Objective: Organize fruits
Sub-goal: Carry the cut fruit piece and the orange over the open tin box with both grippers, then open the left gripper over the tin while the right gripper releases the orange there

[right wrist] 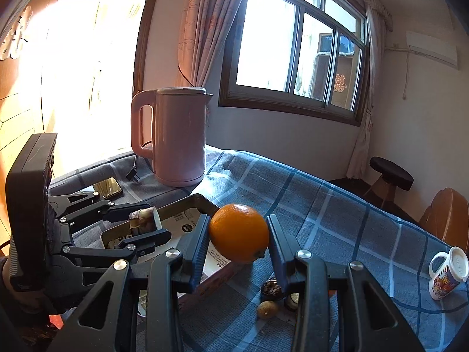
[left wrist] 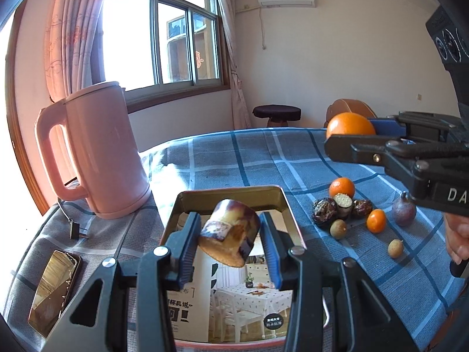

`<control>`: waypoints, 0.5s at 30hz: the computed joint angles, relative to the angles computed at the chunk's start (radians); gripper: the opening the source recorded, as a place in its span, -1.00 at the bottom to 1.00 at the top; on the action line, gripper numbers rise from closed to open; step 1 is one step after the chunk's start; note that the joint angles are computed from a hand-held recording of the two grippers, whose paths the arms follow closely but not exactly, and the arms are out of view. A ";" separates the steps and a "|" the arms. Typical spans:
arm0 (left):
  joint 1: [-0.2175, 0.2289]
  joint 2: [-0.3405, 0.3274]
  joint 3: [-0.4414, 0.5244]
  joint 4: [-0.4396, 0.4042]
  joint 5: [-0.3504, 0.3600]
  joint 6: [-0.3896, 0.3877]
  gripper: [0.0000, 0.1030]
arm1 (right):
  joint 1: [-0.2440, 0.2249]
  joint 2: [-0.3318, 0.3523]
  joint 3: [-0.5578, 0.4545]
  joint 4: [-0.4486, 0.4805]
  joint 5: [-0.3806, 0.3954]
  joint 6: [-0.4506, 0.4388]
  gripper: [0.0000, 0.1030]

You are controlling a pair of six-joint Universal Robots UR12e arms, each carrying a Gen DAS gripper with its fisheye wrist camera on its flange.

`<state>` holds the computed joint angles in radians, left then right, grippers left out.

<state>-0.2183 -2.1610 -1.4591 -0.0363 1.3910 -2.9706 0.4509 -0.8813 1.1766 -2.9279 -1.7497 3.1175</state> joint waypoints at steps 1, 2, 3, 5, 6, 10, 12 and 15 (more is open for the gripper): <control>0.001 -0.002 0.005 -0.013 0.001 0.001 -0.17 | 0.000 0.008 -0.013 0.014 0.001 0.000 -0.21; 0.002 -0.004 0.009 -0.024 0.005 0.004 -0.17 | 0.000 0.016 -0.023 0.025 -0.002 -0.001 -0.21; 0.003 -0.007 0.015 -0.037 0.009 0.008 -0.17 | 0.000 0.023 -0.034 0.038 -0.001 0.003 -0.21; 0.005 -0.011 0.024 -0.058 0.014 0.015 -0.17 | -0.002 0.036 -0.052 0.063 0.011 0.017 -0.21; 0.006 -0.013 0.029 -0.070 0.014 0.017 -0.17 | -0.003 0.043 -0.061 0.075 0.015 0.023 -0.21; 0.010 -0.023 0.046 -0.104 0.028 0.016 -0.17 | -0.003 0.071 -0.100 0.121 0.024 0.032 -0.21; 0.011 -0.028 0.054 -0.118 0.037 0.014 -0.17 | -0.001 0.083 -0.116 0.143 0.026 0.033 -0.21; 0.013 -0.032 0.063 -0.137 0.044 0.016 -0.17 | 0.001 0.099 -0.136 0.170 0.029 0.035 -0.21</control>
<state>-0.2049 -2.1935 -1.3960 -0.1733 1.4354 -2.9547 0.4522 -0.7822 1.0408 -2.7574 -1.7207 3.1524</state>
